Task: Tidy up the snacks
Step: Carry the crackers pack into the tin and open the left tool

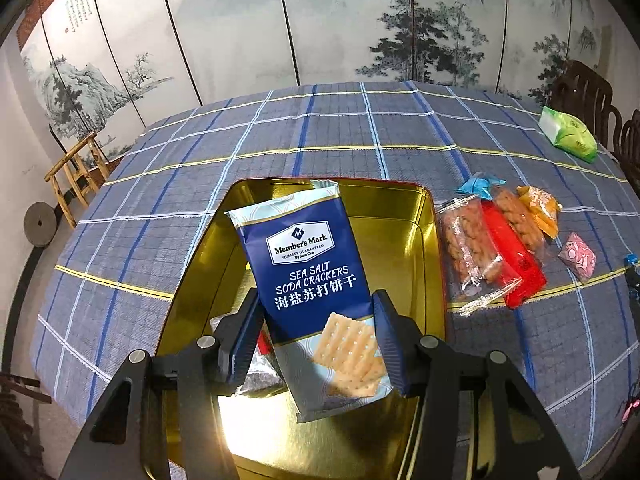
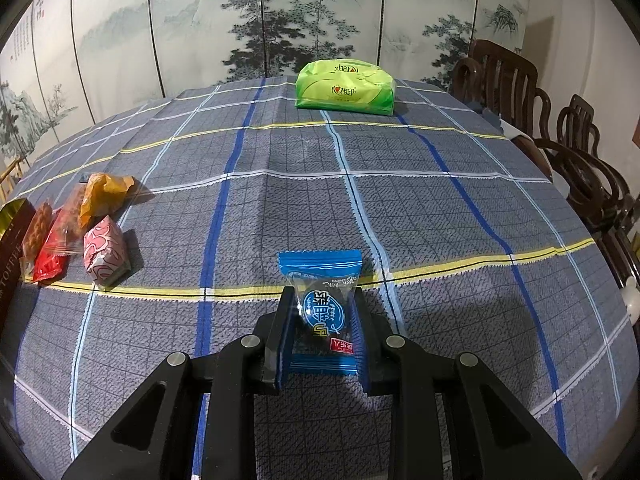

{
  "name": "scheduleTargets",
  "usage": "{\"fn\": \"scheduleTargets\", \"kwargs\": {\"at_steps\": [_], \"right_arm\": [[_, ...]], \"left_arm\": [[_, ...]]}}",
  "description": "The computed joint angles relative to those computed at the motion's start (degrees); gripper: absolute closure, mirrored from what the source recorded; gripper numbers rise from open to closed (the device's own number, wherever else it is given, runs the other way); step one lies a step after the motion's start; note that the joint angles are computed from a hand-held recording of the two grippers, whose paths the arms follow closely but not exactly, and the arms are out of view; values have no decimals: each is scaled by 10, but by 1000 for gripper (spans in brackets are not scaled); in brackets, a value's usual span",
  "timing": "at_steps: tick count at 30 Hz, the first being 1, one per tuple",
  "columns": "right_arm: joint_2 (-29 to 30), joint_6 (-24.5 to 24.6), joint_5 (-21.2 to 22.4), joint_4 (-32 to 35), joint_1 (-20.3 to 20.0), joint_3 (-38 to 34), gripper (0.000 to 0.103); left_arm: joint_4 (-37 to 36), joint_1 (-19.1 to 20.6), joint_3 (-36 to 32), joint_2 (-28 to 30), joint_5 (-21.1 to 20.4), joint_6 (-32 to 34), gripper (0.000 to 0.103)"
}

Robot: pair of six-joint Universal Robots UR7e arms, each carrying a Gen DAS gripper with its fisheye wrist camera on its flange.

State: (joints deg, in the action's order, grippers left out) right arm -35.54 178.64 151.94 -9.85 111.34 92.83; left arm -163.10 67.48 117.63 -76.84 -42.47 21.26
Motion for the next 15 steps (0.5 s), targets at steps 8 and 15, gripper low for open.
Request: {"fn": "scheduleTargets", "kwargs": {"at_steps": [8,15], "right_arm": [[1,1,1,2,1,-2,76],[3,1,2,3,1,-3,76]], "left_arm": [[7,5,-9,6,2,1,53],[10,11,-16,12,5,1,52]]}}
